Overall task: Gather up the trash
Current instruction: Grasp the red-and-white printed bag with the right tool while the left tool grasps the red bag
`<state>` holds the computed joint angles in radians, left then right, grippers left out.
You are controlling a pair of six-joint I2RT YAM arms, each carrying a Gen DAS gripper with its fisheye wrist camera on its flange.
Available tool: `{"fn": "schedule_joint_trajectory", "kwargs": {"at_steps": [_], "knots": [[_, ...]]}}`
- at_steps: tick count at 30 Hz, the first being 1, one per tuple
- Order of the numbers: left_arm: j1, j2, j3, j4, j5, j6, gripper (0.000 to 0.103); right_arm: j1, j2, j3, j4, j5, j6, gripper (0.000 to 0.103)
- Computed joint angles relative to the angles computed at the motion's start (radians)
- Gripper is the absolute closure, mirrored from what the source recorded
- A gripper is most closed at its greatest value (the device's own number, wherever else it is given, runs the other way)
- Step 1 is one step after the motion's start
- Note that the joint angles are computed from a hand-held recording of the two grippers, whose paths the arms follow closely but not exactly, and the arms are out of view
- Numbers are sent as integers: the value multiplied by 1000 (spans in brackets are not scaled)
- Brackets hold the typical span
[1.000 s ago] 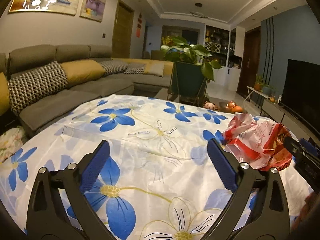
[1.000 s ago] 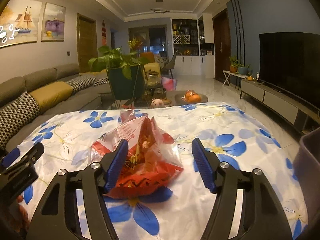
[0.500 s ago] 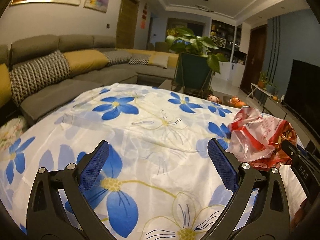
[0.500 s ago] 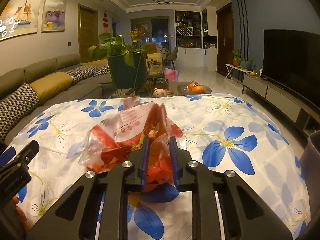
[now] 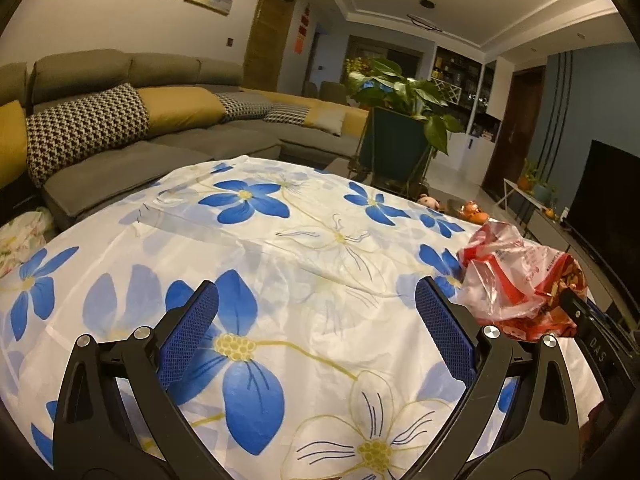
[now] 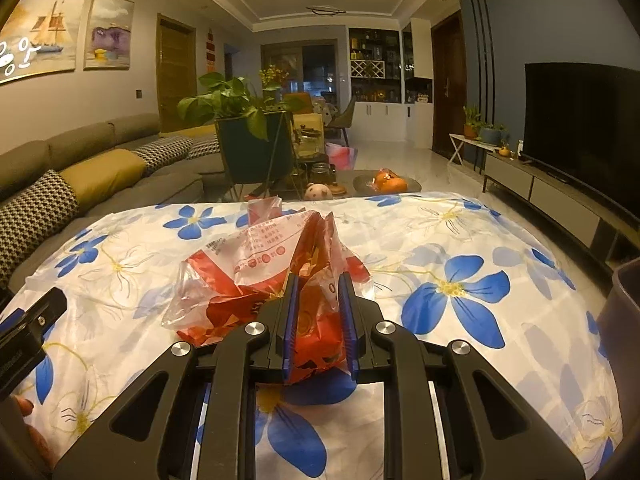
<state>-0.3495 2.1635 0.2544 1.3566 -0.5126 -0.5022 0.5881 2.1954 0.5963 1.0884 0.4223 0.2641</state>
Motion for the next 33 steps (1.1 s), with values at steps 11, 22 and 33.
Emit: {"fn": "schedule_joint_trajectory", "kwargs": {"at_steps": [11,22,33], "knots": [[-19,2,-16,19,-43,-22,6,9,-2,25,-53,8,0,82],[-9,-42,-26,18,20,14,6,-41,-40,-118,152,-72,44,95],[-99,-130,213,-203,132,206,6,-135,-68,-340,432,-32,11,96]]}}
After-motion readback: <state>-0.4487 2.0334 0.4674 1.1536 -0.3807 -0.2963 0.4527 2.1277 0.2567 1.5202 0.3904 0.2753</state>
